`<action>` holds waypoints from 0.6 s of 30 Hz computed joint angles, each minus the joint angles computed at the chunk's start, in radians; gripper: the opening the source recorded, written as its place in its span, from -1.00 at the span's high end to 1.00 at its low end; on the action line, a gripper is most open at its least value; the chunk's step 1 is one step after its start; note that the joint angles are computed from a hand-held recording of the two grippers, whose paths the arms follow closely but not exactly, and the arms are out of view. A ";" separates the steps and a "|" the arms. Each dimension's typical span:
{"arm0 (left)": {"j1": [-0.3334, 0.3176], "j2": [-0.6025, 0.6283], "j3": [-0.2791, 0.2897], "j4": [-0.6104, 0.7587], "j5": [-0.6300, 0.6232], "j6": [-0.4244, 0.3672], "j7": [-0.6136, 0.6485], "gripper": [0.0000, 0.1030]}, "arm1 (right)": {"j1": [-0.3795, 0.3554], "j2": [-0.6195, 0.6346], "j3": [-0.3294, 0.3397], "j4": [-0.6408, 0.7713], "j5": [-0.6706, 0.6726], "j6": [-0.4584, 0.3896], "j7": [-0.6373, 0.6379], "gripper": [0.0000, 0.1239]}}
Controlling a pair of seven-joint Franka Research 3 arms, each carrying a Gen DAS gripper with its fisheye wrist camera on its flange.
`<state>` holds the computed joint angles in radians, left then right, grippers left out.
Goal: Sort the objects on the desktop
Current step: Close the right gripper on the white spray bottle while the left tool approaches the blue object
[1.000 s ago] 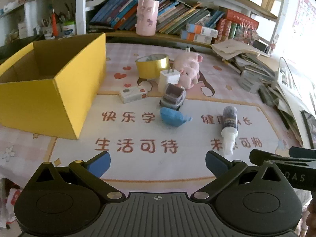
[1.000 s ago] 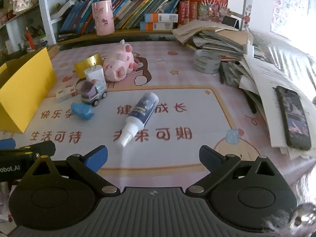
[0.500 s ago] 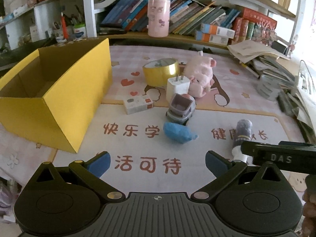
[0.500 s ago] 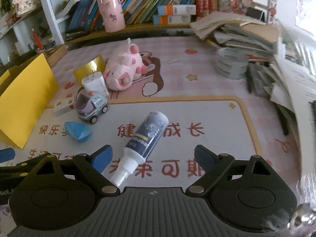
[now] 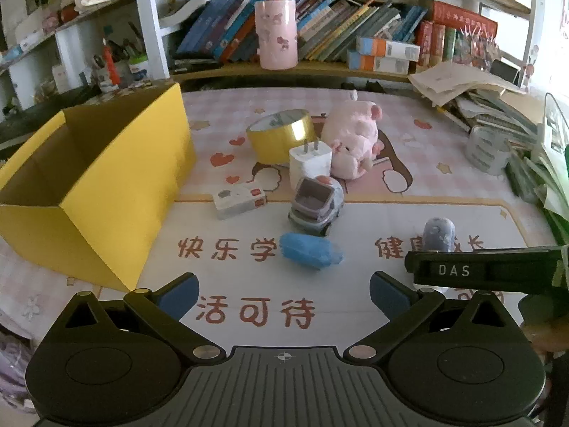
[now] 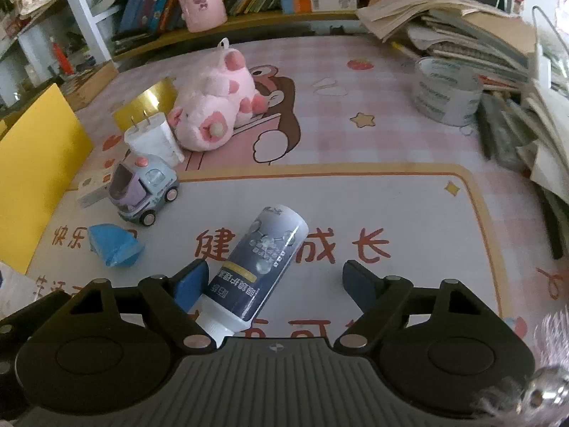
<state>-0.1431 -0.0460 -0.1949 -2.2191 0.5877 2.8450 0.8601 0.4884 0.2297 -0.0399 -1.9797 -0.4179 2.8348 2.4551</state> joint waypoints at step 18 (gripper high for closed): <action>-0.051 0.137 -0.002 0.097 -0.154 0.048 0.182 -1.00 | -0.091 -0.147 0.030 -0.144 -0.197 -0.042 0.153 0.51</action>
